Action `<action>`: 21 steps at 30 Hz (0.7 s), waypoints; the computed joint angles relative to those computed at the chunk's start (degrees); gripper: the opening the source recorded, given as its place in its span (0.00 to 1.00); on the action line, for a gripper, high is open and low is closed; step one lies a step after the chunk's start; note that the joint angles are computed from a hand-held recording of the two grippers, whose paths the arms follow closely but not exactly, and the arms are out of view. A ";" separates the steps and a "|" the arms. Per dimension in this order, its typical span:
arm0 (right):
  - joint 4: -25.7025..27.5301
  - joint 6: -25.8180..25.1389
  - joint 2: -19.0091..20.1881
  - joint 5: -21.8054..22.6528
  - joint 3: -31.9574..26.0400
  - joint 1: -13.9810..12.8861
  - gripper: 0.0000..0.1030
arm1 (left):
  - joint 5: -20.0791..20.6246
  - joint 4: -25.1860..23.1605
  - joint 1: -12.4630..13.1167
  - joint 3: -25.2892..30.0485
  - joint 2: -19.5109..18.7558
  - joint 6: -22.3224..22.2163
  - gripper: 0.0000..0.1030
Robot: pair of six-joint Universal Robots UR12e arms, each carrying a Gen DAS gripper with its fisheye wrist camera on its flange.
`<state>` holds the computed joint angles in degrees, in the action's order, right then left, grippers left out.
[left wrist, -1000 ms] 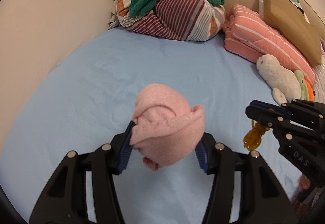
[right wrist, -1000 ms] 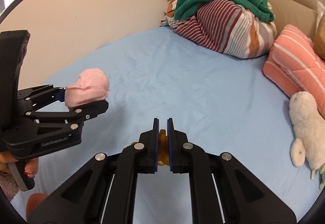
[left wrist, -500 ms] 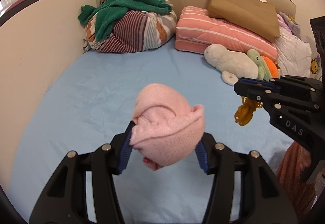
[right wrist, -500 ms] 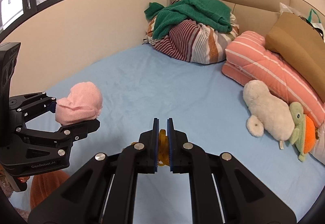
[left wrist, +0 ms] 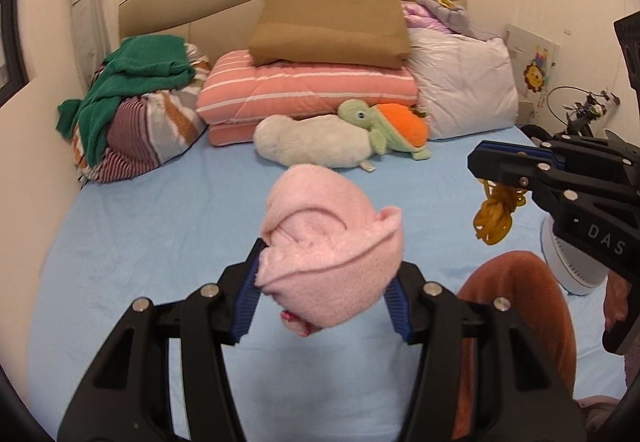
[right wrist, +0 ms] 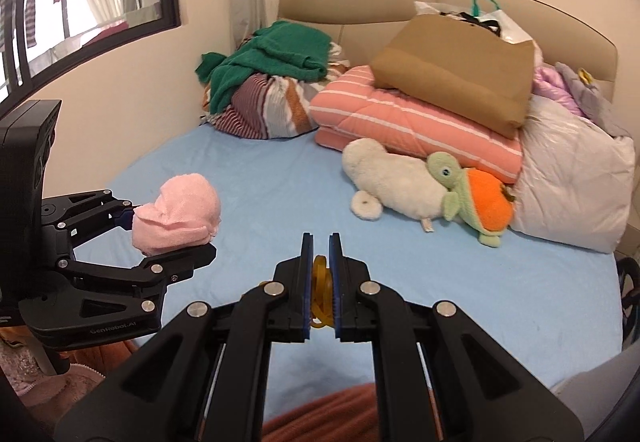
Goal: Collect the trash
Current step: 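Carry the pink sock and orange rubber band with both tools over the grey bin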
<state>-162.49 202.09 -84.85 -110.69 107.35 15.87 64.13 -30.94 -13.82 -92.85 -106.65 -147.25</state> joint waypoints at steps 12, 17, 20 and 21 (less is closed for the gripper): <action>7.66 10.29 -17.36 -15.09 12.82 -3.51 0.06 | -6.93 -5.62 -10.01 2.18 0.30 11.19 0.52; 15.93 16.64 -24.81 -22.40 16.29 -4.40 0.06 | -10.28 -8.36 -14.32 3.50 0.29 16.38 0.52; 22.20 21.47 -29.25 -25.87 17.74 -4.87 0.06 | -12.11 -10.40 -16.66 4.05 0.47 19.58 0.52; 24.11 22.84 -30.38 -26.82 17.97 -4.94 0.06 | -12.67 -11.10 -17.38 4.22 0.54 20.52 0.52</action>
<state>-138.39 224.93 -115.24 -137.52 125.32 10.93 51.46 -42.04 -31.19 -88.62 -106.11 -126.73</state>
